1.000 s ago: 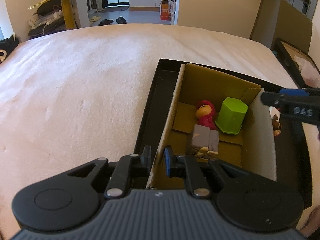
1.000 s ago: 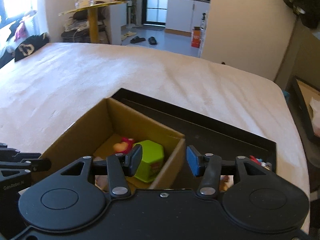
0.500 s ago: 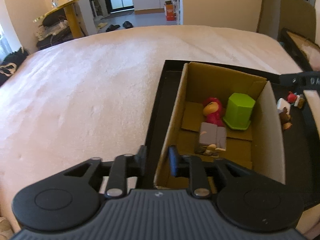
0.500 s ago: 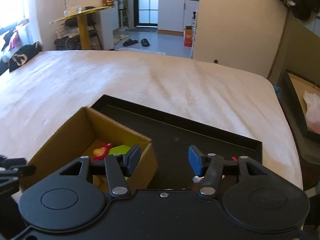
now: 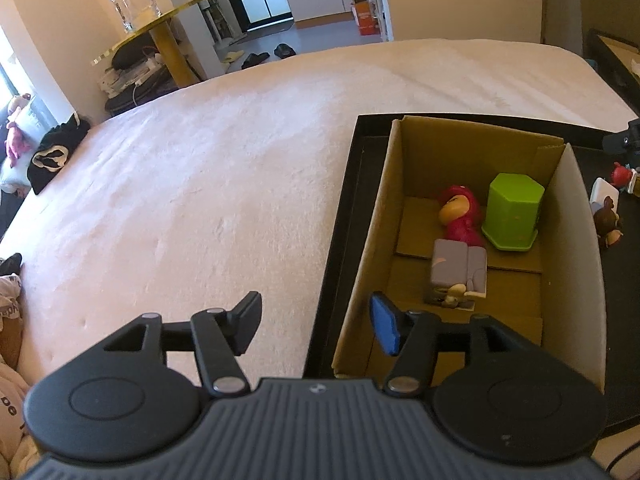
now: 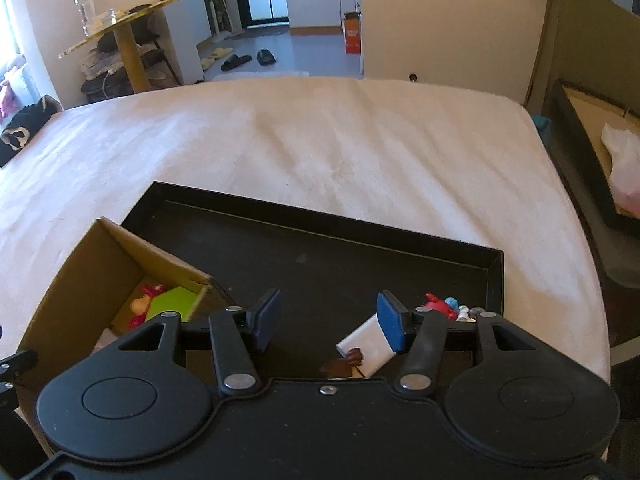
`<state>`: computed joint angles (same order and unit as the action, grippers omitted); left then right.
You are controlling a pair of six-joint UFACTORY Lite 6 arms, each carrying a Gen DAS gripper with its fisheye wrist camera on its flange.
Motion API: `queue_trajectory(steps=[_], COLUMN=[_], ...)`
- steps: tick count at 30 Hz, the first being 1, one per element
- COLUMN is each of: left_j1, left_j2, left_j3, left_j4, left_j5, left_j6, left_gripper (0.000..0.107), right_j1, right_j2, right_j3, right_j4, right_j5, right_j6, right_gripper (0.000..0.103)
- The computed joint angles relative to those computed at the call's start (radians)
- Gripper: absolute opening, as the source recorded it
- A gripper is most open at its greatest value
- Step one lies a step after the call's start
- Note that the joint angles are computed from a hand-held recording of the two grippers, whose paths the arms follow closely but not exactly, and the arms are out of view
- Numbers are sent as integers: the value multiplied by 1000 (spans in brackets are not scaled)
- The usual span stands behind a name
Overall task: Organize rigid objects
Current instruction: 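Lower the right gripper onto the brown monkey figure and close it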
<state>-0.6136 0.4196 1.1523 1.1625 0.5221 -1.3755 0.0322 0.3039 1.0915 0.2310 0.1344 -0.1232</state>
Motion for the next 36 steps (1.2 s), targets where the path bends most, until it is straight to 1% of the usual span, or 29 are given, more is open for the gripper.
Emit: queue_trajectory(steps=[3, 4, 6, 8, 10, 15, 19, 26, 27, 29, 31, 33, 36], left_j1=[-2, -4, -9, -11, -5, 8, -10, -29, -29, -27, -22, -20, -9], left_j2=[-4, -4, -4, 7, 18, 34, 61, 111, 116, 121, 125, 123, 111], left_j3=[0, 0, 0, 21, 46, 102, 156, 233, 240, 247, 253, 253, 243], left_j4=[1, 3, 10, -27, -70, -132, -134, -153, -157, -159, -160, -148, -155], left_j5=[4, 8, 12, 24, 32, 46, 76, 106, 107, 104, 103, 106, 97], left_j6=[-1, -4, -6, 35, 75, 102, 125, 172, 177, 182, 192, 195, 213], left_gripper=[60, 60, 61, 62, 62, 62, 63, 63, 63, 63, 63, 63, 63], right_j1=[-28, -36, -45, -56, -69, -95, -77, -66, -66, -71, -81, -87, -85], right_j2=[34, 43, 66, 75, 89, 154, 188, 202, 205, 215, 222, 217, 190], right_j3=[20, 27, 41, 37, 34, 57, 70, 65, 61, 62, 63, 58, 31], right_j4=[143, 164, 151, 164, 223, 298, 168, 135, 163, 233, 277, 290, 321], right_j5=[29, 41, 60, 67, 72, 101, 79, 59, 52, 45, 53, 65, 49], right_j6=[-136, -158, -146, -154, -204, -243, -96, -33, -66, -136, -183, -191, -232], right_gripper=[53, 53, 53, 53, 54, 54, 54, 53, 51, 41, 24, 13, 13])
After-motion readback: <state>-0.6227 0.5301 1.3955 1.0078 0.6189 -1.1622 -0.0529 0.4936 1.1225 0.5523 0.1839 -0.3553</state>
